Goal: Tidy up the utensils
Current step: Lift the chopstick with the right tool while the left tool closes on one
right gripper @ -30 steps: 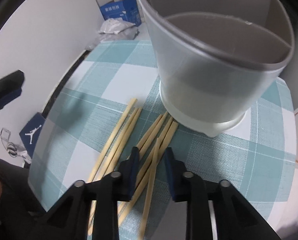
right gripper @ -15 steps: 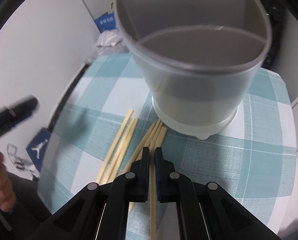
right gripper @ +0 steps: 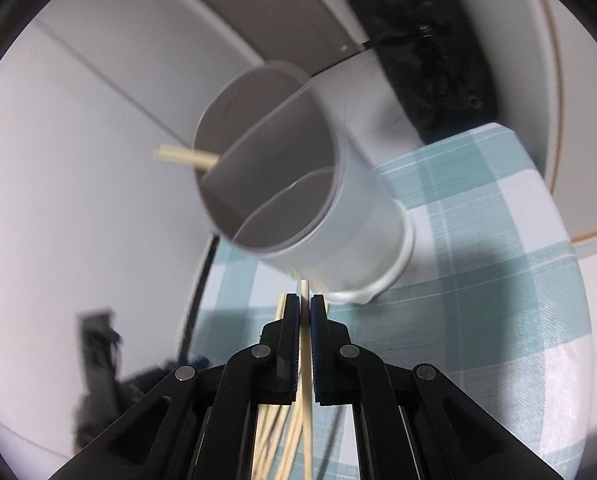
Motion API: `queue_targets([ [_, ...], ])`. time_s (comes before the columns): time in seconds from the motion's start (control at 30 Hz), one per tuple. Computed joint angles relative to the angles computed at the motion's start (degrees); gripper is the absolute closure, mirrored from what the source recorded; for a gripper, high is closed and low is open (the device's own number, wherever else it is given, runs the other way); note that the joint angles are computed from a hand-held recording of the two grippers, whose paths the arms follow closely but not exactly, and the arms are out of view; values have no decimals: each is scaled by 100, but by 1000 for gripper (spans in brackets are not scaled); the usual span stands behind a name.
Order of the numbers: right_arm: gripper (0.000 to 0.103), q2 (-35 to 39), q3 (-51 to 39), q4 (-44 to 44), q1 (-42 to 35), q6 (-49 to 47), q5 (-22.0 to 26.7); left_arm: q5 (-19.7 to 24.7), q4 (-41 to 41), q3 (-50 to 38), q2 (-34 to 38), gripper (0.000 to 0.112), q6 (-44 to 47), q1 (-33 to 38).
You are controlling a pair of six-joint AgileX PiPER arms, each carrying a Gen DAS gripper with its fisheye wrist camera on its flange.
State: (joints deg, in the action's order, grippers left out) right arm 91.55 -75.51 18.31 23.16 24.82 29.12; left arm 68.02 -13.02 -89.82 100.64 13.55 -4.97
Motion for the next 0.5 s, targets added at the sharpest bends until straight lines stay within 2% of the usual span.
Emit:
queue_targets([
  [0.07, 99, -205, 317, 310, -135, -124, -290, -21, 198, 2, -2, 35, -102, -63],
  [0.17, 99, -396, 561, 383, -228, -160, -460, -80, 585, -25, -54, 35, -239, -256],
  [0.5, 99, -564, 596, 564, -324, -445, -503, -106, 1105, -166, 45, 35, -840, -587],
])
